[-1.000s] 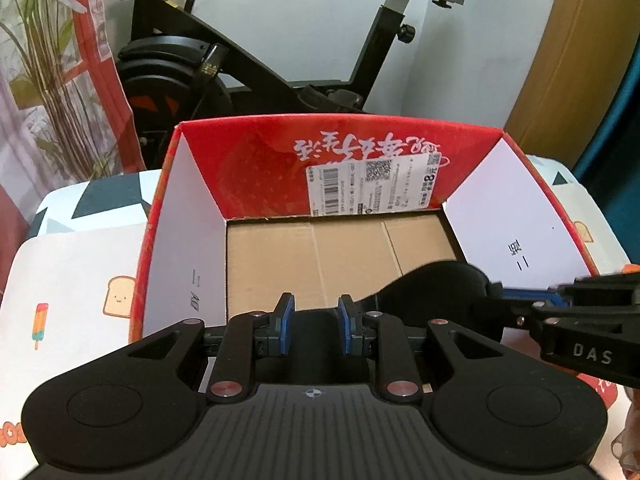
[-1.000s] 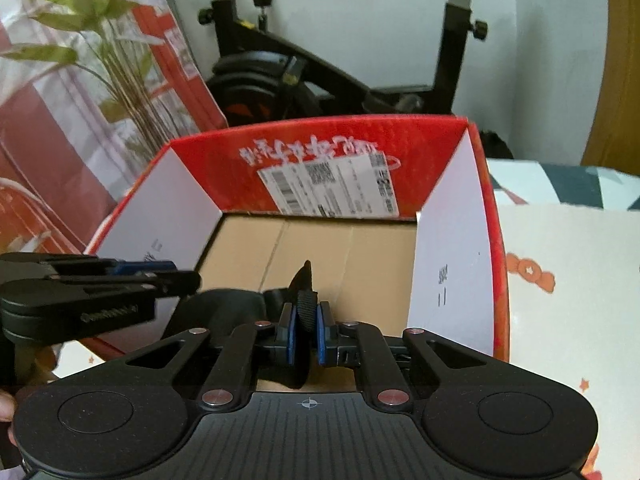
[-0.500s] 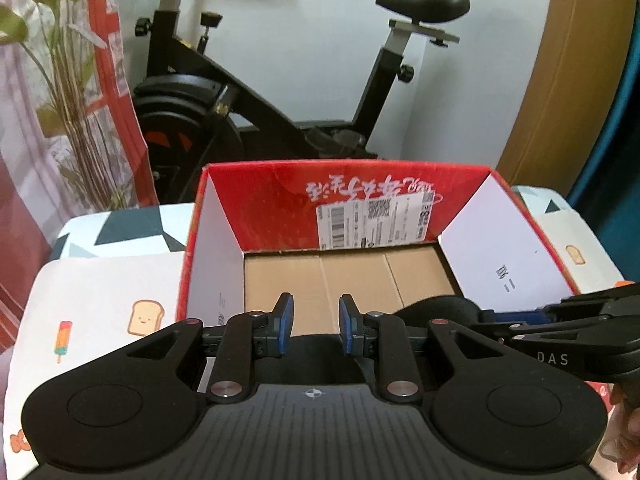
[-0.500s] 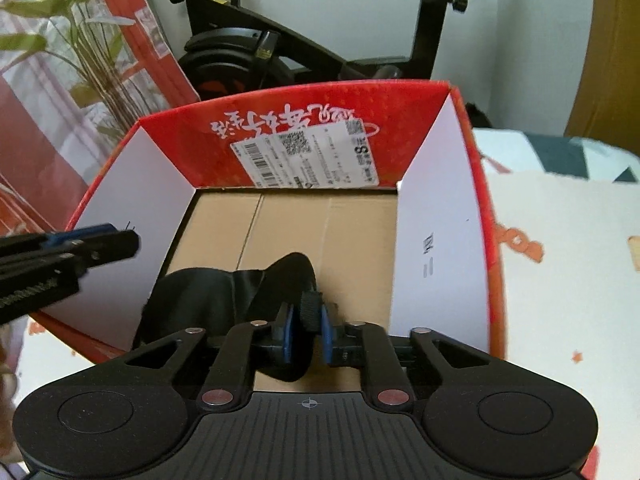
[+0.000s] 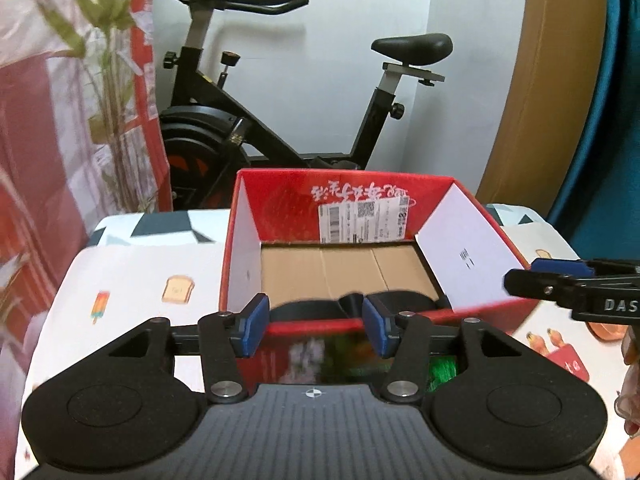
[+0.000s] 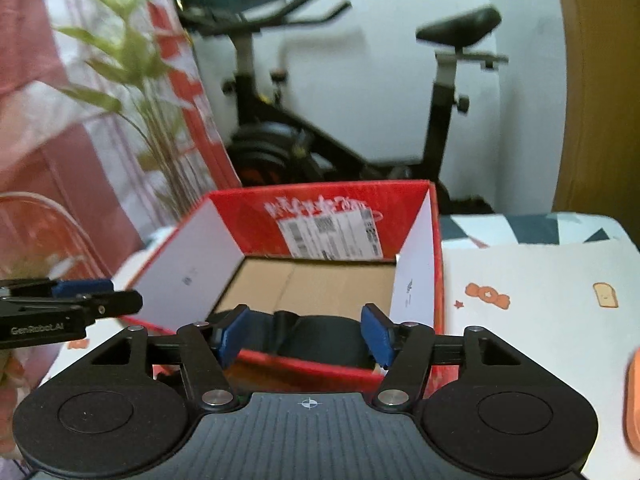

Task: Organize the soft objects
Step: 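Lower the right tool onto the green knitted pouch and close on it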

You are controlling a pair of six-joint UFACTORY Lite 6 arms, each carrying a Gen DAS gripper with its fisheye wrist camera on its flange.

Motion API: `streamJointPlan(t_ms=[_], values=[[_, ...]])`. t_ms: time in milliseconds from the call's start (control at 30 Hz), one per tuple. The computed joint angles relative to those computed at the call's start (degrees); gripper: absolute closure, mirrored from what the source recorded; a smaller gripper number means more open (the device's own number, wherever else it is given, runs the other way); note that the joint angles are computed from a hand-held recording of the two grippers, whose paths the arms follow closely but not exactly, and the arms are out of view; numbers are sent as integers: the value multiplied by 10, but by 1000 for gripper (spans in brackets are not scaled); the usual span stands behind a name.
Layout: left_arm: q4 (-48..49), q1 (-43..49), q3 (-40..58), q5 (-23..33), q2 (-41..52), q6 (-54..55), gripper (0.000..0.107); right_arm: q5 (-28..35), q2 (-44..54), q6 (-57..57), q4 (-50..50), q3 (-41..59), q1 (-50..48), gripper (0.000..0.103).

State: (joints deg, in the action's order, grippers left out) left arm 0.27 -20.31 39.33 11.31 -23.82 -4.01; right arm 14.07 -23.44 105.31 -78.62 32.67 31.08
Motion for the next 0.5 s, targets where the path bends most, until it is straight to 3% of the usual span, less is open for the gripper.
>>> streamJointPlan(t_ms=[100,300,500], values=[[9,-2,-57,13,-71,-25,53,60,-94,68,-48,-79,62,45],[102,-37,-138,39,-163,-158,53,227,-192,119,-19,-172,252,46],[13,-40,-190,59,-222,-107,53,269,-158,192,-26,-191,362,47]])
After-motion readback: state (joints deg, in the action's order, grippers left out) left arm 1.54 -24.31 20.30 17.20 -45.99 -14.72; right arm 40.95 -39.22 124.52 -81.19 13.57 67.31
